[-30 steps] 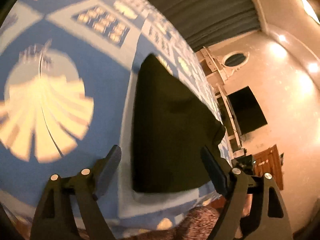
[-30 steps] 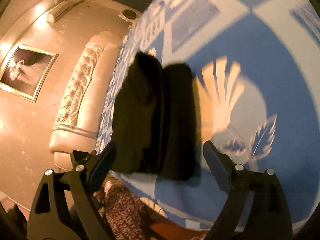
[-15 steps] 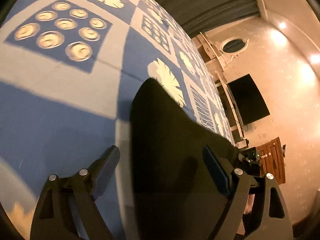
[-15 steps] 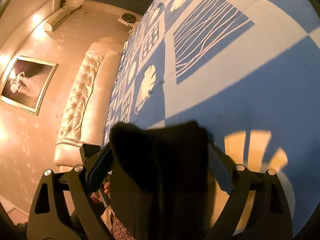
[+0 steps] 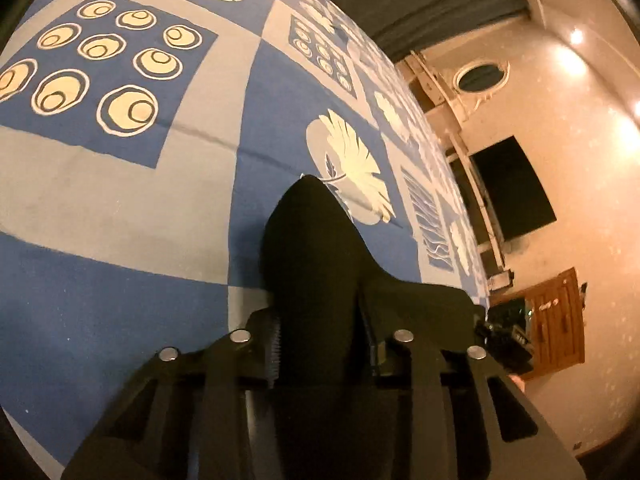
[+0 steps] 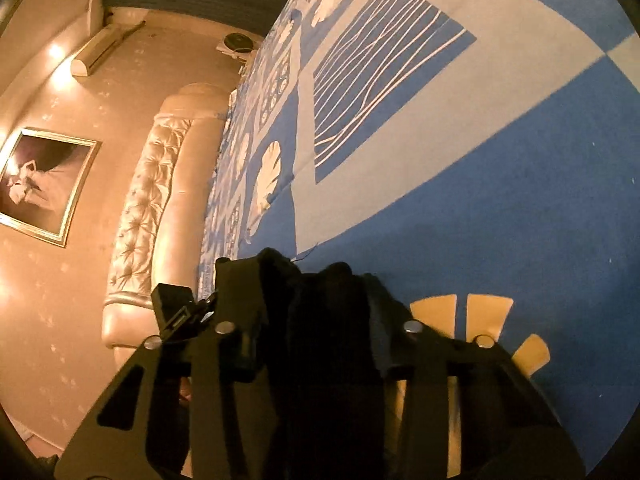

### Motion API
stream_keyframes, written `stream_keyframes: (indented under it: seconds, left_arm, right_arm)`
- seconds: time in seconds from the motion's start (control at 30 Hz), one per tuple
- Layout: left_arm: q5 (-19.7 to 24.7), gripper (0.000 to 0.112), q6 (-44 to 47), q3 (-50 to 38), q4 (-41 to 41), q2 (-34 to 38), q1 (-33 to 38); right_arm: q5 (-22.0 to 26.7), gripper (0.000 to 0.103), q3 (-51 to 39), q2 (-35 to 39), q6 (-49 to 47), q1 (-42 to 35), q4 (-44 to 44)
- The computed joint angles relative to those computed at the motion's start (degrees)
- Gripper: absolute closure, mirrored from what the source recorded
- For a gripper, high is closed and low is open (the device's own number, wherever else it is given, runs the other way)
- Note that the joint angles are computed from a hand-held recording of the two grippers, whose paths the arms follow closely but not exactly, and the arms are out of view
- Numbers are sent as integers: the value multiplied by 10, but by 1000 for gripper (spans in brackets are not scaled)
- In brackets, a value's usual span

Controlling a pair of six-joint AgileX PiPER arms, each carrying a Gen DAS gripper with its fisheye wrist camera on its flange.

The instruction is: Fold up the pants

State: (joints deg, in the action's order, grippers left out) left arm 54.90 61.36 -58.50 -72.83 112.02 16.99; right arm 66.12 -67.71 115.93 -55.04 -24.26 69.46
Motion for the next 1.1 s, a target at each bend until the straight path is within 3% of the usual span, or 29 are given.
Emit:
stream_keyframes:
  seconds: [0.13,0.4,0.97,1.07,1.1]
  left_arm:
    - [-15,88,4,3,9,-21,-4]
    - [10,89,-4,-35,23,-3,24]
    - [31,89,-99,-205,77,100,61]
    - [50,86,-85,-206,63,111,70]
    - [74,83,-72,-204,49,119,82]
  right_arm:
    - [-13,68,18,-16,-13,3,10]
    - [-30,69,-5,-7,-3,33,24]
    - [-65,69,-231,124,138,151,31]
    - [-57,66,-240,133,143,149,32]
    - [-50,65,-240,134,141,146,33]
